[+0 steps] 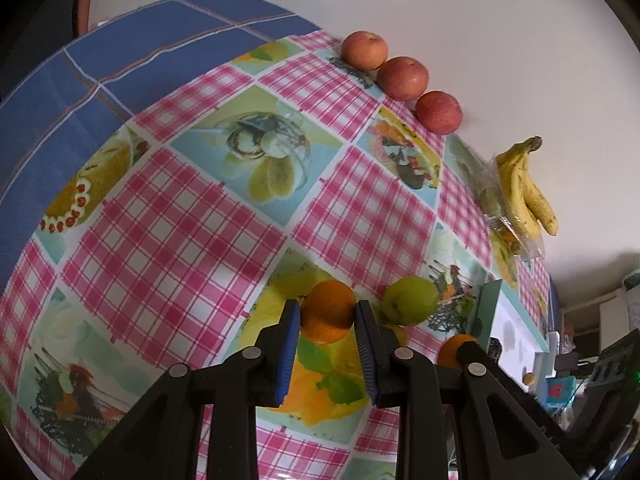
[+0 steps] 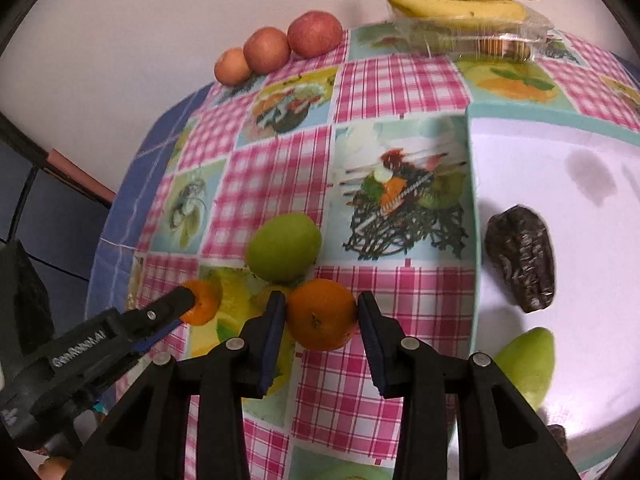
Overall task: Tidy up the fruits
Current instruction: 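Carry the orange in the right tool and the small orange in the left tool into the tray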
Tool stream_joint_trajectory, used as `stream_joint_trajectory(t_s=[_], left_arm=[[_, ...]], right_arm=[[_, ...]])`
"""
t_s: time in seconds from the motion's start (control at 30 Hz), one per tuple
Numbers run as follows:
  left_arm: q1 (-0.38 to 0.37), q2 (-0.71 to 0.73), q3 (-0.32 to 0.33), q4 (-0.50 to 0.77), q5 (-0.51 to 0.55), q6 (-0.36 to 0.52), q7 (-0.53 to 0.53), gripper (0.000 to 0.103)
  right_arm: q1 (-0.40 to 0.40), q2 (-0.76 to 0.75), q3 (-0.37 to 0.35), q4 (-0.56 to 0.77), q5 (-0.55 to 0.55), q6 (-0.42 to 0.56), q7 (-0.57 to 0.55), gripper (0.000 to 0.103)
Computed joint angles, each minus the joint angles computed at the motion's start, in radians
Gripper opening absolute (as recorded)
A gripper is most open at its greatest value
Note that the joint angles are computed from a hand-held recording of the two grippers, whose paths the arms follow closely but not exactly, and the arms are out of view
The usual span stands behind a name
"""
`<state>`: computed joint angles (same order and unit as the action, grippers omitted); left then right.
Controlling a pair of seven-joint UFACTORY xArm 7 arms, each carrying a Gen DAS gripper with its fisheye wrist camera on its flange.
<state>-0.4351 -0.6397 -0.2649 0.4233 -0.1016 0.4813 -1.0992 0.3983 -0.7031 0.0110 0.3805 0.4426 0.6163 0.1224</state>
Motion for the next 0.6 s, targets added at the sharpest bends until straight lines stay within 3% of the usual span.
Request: stream_joint_trajectory(t_s=[0.23,0.6], left_arm=[[0.000,0.010,-0.029,0.055,0.029,0.017,-0.001,0.030],[-0.053,0.139,-0.062,0.217,0.045,0.043,0.058,0.030]], right_arm=[[-0.096,-0.090,0.018,0.036,-0.108,0.099,0.053,0.039],[-0.281,-0.203,-0.031,0.089,-0.277,0.273,0.039,0.039]])
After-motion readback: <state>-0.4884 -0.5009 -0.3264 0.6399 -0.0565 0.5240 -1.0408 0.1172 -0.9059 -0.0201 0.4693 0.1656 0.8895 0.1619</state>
